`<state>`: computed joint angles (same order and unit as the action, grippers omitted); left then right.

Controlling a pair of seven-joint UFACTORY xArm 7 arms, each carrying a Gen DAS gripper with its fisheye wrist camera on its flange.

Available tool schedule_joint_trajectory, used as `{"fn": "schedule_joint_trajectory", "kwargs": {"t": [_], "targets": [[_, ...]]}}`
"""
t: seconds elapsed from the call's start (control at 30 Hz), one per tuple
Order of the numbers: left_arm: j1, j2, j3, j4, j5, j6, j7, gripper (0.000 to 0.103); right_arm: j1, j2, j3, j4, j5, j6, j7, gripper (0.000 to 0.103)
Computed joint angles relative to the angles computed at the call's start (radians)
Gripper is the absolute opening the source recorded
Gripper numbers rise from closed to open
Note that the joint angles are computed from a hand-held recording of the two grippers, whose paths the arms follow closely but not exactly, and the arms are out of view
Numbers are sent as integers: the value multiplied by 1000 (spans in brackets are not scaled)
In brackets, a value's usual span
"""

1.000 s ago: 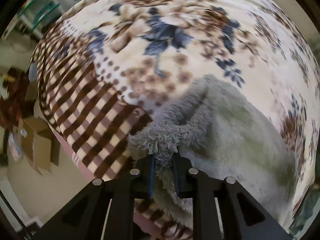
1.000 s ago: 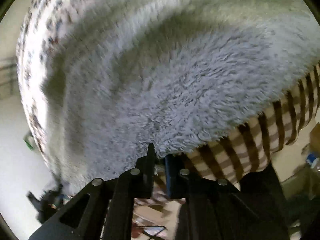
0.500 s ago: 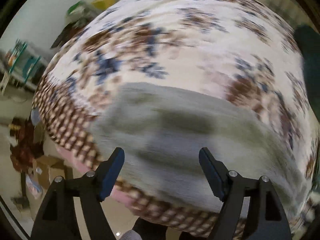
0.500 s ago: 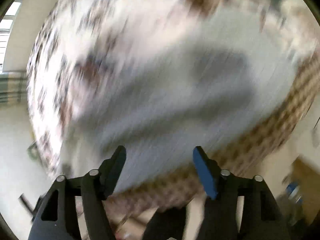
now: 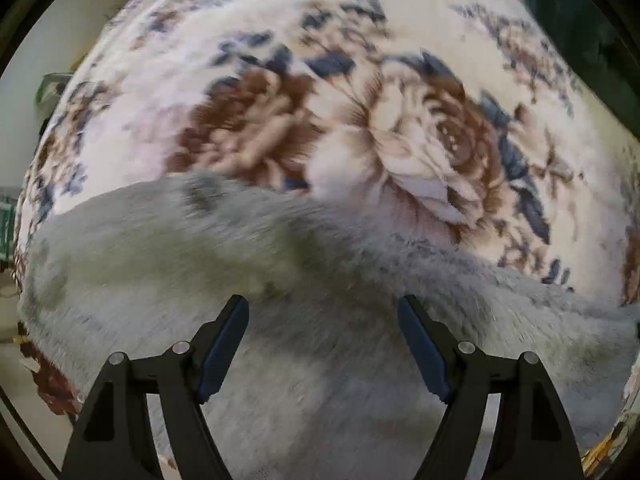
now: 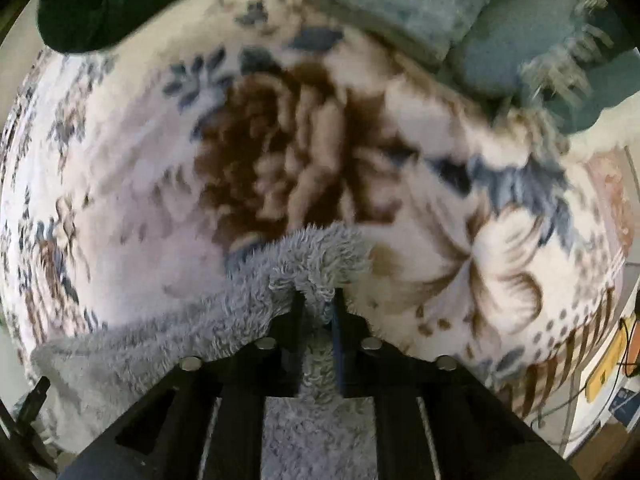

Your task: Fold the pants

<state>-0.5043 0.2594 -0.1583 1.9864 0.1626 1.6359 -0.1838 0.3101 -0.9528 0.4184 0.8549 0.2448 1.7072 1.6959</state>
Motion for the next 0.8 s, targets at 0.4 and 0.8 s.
{"fn": "schedule_joint_trajectory", "kwargs": {"t": [0.4, 0.8], "targets": [[-36, 163, 42, 231, 38, 107, 24, 76, -11, -311, -36, -163, 81, -54, 101, 43], [-35, -148, -51, -164, -92, 118, 59, 76, -273, -818, 182, 17, 468, 173, 703, 50]]}}
